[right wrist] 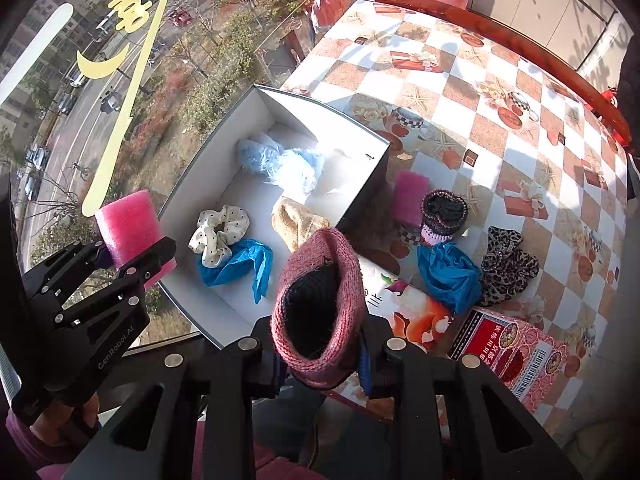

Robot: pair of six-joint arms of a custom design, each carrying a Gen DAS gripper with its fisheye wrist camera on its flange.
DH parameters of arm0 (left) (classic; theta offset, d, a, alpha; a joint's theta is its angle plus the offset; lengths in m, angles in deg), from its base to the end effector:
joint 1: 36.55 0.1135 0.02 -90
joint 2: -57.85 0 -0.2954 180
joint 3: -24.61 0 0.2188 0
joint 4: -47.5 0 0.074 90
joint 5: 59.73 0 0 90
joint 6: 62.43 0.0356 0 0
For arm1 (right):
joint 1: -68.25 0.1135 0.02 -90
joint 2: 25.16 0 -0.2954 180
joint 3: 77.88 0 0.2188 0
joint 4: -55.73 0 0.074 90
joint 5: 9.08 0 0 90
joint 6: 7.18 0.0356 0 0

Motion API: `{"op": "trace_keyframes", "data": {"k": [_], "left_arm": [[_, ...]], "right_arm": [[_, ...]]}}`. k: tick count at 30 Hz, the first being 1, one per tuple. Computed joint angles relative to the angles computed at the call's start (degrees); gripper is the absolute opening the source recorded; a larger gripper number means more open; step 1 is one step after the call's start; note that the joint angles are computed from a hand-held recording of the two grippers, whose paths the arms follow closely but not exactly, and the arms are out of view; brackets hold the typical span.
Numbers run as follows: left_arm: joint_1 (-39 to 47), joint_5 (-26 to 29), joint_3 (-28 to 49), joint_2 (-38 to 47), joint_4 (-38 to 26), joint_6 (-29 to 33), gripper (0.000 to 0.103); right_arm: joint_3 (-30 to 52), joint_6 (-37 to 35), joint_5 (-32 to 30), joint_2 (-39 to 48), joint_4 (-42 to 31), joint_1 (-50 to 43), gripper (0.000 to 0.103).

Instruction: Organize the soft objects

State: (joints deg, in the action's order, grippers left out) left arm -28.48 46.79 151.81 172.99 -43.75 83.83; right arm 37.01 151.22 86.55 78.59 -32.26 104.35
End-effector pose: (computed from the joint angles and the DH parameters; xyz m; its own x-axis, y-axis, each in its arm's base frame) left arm 0.3774 0.0433 0.3204 -0.6082 0.7190 -0.3364 0.7633 0.6460 0.0008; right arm 0.2685 0.1915 0.3361 -0.8181 0.5486 -0.1726 0.5223 0.8343 0.1764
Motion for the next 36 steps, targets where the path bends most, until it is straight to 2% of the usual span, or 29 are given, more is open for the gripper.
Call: {"op": "trace_keyframes", "data": {"k": [36], "left_arm": [[0.2,-1.8,0.5,1.6,0.5,-0.1,0.034]], "right_arm": [[-0.6,-2.2,-2.3,1.2,2.2,-1.0,0.028]]}}
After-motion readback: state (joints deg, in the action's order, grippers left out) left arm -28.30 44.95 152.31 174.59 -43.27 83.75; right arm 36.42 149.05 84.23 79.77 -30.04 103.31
